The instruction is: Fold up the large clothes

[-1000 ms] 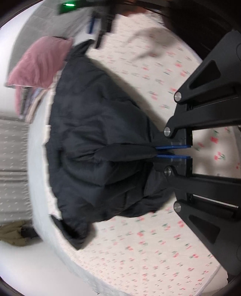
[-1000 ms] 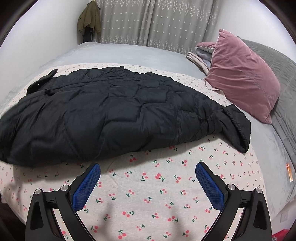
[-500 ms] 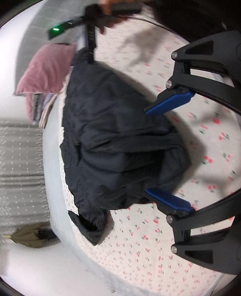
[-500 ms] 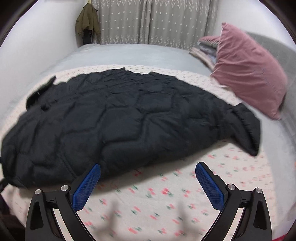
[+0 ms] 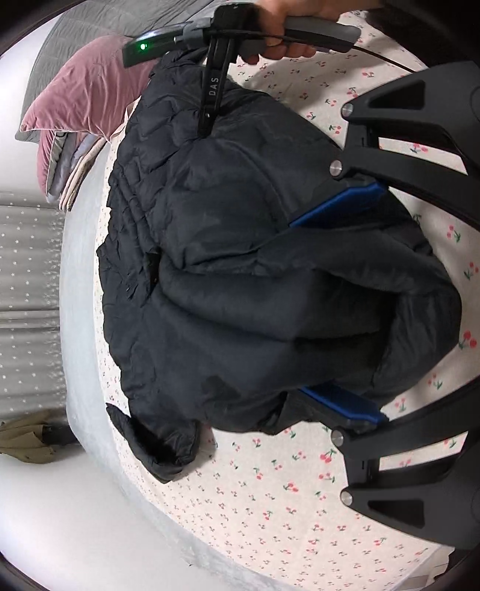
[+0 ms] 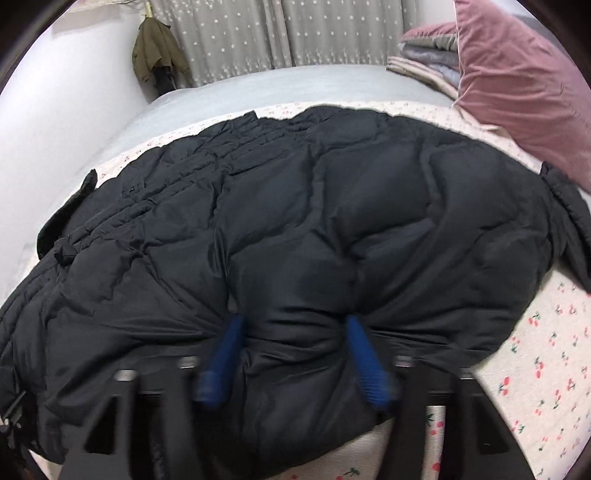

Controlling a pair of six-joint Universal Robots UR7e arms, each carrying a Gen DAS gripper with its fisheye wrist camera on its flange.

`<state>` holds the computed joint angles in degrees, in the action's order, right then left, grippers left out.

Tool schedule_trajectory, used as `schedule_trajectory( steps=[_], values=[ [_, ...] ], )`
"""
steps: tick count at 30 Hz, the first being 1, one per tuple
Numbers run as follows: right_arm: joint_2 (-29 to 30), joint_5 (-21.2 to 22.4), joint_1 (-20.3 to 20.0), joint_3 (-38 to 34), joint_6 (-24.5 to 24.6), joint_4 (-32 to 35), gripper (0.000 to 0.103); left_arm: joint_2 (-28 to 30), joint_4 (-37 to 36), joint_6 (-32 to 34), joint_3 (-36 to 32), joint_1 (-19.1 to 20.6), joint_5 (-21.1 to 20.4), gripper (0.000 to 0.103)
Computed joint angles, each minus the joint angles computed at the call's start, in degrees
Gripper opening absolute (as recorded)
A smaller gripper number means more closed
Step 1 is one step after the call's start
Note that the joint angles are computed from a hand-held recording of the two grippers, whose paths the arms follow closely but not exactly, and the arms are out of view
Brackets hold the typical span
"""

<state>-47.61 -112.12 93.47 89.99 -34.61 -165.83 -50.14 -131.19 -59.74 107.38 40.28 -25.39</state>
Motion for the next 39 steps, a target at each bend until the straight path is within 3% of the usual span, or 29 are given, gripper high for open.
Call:
schedule_trajectory(
  steps=[1, 2, 3, 8, 16, 20, 22, 24, 26, 28, 32, 34, 36, 39],
  values=[
    [-0.36, 0.37, -0.04, 0.21, 0.00, 0.00, 0.027, 0.16, 0.51, -0.27, -0.19, -0.33, 0.30, 0.080],
    [-1.26, 1.16, -0.17, 0.69, 0.16, 0.56, 0.013, 0.30, 0.81, -0.44, -0.25, -0.70, 0.74, 0.080],
    [-1.99, 1.65, -0.22, 1.04, 0.39, 1.19, 0.008, 0.44, 1.09, -0.61, -0.38, -1.02, 1.06, 0.080],
    [-7.25, 4.95, -0.48, 5.20, -0.19, 1.34, 0.004, 0.58, 0.56, -0.02, -0.24, -2.15, 1.91, 0.080],
    [-16.73, 6.74, -1.06, 16.49, -11.02, -0.21, 0.003, -0.05, 2.49, -0.56, 0.97, -3.62, 3.31, 0.080],
    [-18.44, 7.55, -2.51, 17.64, -10.52, 3.55, 0.005, -0.23, 3.42, -1.26, 0.75, -3.49, 3.19, 0.080],
    [-17.39, 5.79, -2.18, 17.03, -10.68, 2.21, 0.015, -0.02, 0.96, 0.20, 0.49, -2.92, 3.03, 0.080],
    [-16.58, 5.34, -2.29, 16.28, -9.69, 2.00, 0.045, 0.19, -1.88, 2.26, 0.04, -1.92, 2.13, 0.080],
    [-16.01, 6.53, -2.55, 15.11, -7.18, 3.46, 0.065, 0.43, -4.54, 3.80, -0.56, -0.69, 0.92, 0.080],
    [-15.70, 8.02, -2.68, 14.04, -4.87, 5.30, 0.069, 0.73, -5.37, 3.63, -1.26, 0.29, 0.38, 0.080],
    [-14.89, 7.45, -2.12, 13.54, -4.97, 4.04, 0.070, 1.82, -6.29, 3.69, -2.82, 1.69, 0.32, 0.079],
    [-14.46, 7.15, -1.82, 13.41, -4.92, 3.65, 0.070, 2.22, -6.13, 3.40, -3.22, 1.81, 1.02, 0.071],
    [-14.15, 7.11, -1.61, 13.24, -4.36, 3.93, 0.070, 2.38, -6.81, 3.66, -3.09, 1.48, 1.87, 0.038],
    [-13.82, 7.17, -1.42, 13.05, -3.87, 3.86, 0.070, 2.56, -13.83, 9.30, -1.61, 0.71, 2.14, 0.010]
  ],
)
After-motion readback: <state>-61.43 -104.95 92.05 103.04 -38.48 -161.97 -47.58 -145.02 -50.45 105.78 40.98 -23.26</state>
